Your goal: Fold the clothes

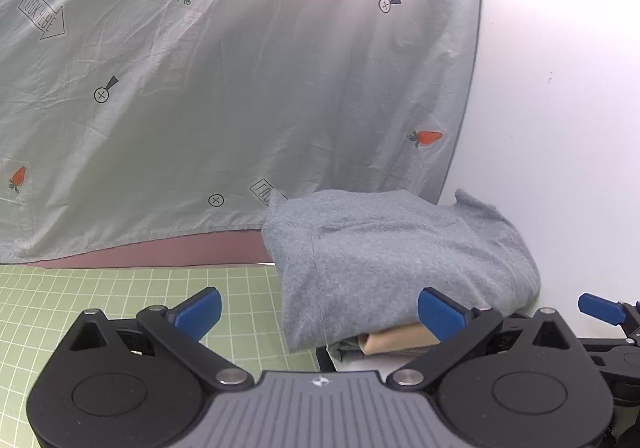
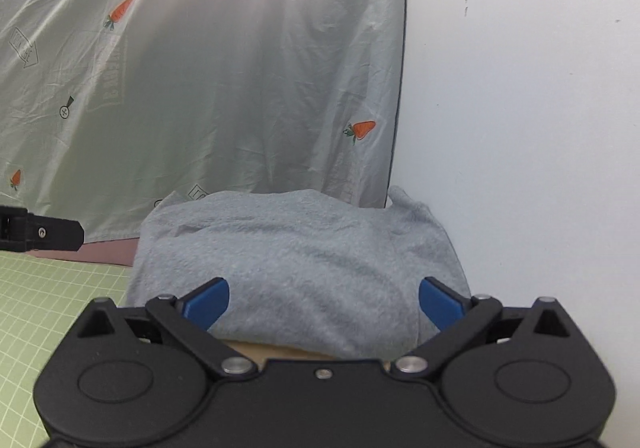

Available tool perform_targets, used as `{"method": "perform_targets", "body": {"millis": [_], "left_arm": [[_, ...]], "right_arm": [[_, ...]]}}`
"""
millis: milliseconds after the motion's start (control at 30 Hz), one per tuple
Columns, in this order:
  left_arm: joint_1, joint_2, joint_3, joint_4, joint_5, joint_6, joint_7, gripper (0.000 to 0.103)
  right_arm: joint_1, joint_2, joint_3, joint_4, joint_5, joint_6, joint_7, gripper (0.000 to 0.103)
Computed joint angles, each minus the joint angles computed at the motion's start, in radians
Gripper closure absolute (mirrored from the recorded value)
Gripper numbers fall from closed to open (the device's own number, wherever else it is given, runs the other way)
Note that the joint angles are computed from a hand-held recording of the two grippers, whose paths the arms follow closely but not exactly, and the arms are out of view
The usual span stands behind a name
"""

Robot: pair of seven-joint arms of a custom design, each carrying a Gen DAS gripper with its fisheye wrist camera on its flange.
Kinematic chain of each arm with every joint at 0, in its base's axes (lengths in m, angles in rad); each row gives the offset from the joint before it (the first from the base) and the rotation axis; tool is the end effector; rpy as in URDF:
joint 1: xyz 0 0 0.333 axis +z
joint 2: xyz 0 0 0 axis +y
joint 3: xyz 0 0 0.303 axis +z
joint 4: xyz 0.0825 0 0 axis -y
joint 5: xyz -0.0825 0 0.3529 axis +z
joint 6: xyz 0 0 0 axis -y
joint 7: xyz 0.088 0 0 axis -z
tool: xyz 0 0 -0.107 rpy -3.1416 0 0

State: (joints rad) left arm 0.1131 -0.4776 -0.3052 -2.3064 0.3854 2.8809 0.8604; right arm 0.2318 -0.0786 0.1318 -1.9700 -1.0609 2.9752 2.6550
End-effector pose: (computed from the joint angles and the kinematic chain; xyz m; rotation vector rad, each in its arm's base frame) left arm 0.4219 -0.1327 0.6348 -1.6938 1.4529 -0.9846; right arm 0.4863 0.2523 0.6018 -1.6439 1.2838 -0.9004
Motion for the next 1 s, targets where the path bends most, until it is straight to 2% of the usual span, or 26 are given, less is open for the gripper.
{"method": "perform_targets", "body": {"millis": [233,467,700,1000], "left_arm": [[-0.119,-0.175,0.038,-0.149,-0.094,-0.067,0.057,0.0],[-0.212,-0.314,0.049,-0.252,-0.185,-0.151,0.113,0.0],[-0.234,-0.393,0.038,-0.303,-0.222,-0.183,0.134,0.0],[-0.237,-0.43,0.027,-0.317,-0.232,-0.192,0.141,0.0]], "right_arm": [[-0.016,-0.261,0.075,-0.271,0.099,-0.093,0.033,0.001],[-0.005,-0.465,0.128,-0.449,0.281,-0.192,-0.042,0.001],[-0.006,-0.59,0.184,-0.55,0.437,-0.239,-0.096,0.001],[-0.031,-0.634,0.236,-0.58,0.551,-0.231,-0.167,0.001]]}}
